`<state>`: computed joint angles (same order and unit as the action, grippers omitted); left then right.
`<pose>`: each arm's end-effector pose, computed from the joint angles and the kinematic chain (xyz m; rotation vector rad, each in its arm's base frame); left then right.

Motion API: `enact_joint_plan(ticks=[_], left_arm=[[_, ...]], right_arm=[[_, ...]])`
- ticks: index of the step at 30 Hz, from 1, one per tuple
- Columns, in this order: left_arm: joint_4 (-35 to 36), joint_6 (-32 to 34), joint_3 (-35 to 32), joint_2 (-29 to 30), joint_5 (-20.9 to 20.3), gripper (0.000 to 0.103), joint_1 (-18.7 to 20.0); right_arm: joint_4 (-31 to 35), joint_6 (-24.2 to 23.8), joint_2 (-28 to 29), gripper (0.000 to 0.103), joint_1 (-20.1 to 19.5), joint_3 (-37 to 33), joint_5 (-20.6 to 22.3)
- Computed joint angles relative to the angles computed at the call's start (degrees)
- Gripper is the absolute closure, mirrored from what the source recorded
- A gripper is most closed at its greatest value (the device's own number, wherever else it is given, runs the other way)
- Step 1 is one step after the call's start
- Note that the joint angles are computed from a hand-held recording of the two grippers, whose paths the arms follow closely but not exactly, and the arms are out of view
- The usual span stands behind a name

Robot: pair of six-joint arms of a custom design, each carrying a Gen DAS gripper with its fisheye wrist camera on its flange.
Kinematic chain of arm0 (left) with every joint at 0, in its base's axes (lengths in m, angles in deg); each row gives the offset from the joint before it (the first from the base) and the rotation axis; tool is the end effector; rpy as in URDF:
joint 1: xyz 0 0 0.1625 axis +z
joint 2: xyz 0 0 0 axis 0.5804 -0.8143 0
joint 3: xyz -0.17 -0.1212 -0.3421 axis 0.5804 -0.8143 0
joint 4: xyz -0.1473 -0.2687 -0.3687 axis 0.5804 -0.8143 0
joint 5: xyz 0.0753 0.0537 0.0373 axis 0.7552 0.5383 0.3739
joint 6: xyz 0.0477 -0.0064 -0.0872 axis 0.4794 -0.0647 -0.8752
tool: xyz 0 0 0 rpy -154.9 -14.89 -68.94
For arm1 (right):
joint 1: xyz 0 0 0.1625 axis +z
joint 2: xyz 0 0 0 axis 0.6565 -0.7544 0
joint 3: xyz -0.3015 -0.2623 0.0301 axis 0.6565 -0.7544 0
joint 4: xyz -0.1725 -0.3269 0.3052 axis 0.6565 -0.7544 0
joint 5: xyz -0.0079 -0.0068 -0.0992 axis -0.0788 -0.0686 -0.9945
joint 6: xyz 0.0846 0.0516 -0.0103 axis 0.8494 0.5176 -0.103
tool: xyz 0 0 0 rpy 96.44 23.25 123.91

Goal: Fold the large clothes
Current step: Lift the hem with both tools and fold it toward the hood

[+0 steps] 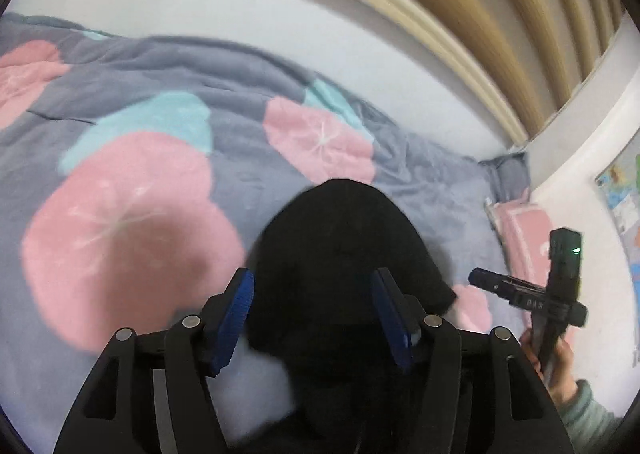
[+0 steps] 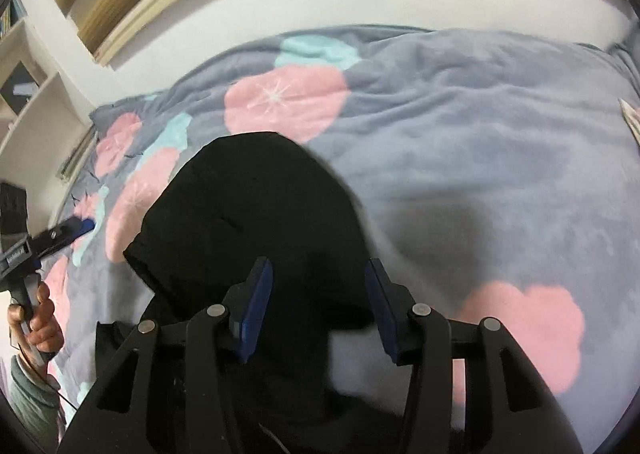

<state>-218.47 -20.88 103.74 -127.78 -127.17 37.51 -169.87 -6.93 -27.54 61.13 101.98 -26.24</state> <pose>-0.0172 -0.7000 0.3145 -0.2068 2.5549 -1.1102 0.2801 -0.8026 0.0500 0.9591 -2.6499 0.2175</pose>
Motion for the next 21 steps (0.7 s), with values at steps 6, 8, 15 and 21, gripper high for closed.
enact_joint_plan(ticks=[6, 8, 15, 21], left_arm=[[10.3, -8.1, -4.5, 7.7, 0.4, 0.036, 5.3], [3.8, -8.0, -1.8, 6.9, -4.4, 0.036, 7.1], [8.2, -5.3, -2.4, 5.4, -1.4, 0.036, 4.9], [12.4, -0.1, -4.1, 1.9, -3.9, 0.035, 3.4]], right_arm=[[6.2, 1.5, 5.3, 0.051, -2.4, -3.0, -5.3], [4.2, 0.8, 4.8, 0.051, -2.9, -1.6, -3.8], [8.3, 0.4, 3.7, 0.050, -2.2, -2.6, -4.1], [14.8, 1.8, 1.8, 0.019, -2.7, -7.5, 3.4]])
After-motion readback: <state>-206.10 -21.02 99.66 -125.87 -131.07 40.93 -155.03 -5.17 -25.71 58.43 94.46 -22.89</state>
